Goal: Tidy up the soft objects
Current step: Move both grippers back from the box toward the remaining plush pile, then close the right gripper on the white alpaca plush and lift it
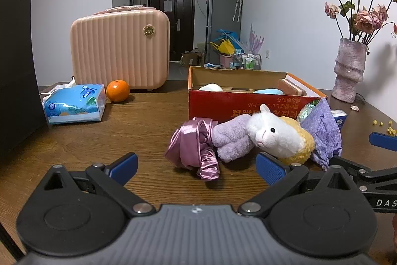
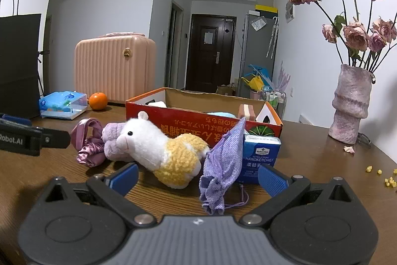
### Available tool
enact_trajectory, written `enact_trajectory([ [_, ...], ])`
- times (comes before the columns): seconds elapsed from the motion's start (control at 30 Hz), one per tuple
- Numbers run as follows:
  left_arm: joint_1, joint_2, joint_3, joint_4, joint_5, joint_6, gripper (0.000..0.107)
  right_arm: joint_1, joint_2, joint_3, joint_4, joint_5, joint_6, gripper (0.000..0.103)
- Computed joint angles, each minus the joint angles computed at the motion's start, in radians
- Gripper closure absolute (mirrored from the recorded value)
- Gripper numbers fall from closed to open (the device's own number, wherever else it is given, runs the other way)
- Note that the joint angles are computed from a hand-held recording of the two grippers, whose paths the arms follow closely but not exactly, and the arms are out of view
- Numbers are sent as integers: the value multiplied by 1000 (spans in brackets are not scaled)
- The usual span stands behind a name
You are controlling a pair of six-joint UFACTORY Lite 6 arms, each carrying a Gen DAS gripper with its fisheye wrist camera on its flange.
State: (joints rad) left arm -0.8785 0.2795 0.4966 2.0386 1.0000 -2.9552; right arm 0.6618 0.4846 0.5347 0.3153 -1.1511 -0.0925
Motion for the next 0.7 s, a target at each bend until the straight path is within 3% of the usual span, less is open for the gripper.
enact_trajectory([
  [0.33,8,-1,0,-18,10,6,4,45,45,46,30,-27,-24,0],
  [0.7,51,-52,-66,28,42,-17,4,101,183,301,100,127,-110,7],
])
